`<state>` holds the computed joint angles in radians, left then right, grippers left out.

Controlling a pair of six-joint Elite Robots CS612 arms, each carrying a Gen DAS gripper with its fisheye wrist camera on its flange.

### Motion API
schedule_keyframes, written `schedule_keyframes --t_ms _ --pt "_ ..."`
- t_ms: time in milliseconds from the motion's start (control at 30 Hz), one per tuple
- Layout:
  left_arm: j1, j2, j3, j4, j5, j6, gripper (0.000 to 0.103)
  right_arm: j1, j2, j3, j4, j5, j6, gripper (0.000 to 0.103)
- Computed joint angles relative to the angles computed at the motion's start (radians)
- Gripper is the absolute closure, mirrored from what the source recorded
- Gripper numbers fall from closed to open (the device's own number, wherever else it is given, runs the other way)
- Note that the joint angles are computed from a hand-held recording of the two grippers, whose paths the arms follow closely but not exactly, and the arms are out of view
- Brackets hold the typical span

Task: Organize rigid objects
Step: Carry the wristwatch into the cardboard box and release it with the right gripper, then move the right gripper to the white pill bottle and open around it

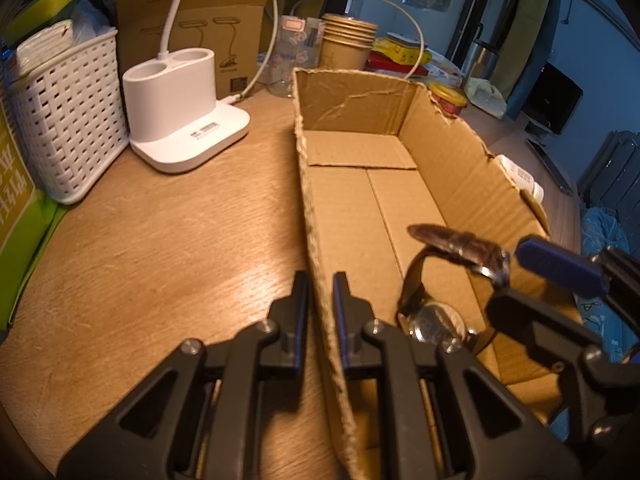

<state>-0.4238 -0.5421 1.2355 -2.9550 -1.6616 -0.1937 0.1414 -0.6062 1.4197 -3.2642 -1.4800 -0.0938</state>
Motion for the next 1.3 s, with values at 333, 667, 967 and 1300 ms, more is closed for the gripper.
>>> schedule_keyframes --t_ms 333,667,967,1300 --pt "-0.001 0.0 0.001 -0.001 0.001 0.0 0.09 -0.034 -0.022 0.043 -0.155 -0.031 0.089 0.058" --pt "-0.001 0.0 0.001 -0.001 0.001 0.0 0.09 -0.09 -0.02 0.056 -0.18 -0.144 0.224 0.05" --pt "-0.001 -0.001 0.002 -0.002 0.002 -0.001 0.09 -0.108 0.02 0.002 -0.139 -0.221 0.217 0.04" --pt "-0.002 -0.001 0.003 -0.002 0.003 -0.001 0.09 -0.121 0.056 -0.061 -0.063 -0.229 0.182 0.039"
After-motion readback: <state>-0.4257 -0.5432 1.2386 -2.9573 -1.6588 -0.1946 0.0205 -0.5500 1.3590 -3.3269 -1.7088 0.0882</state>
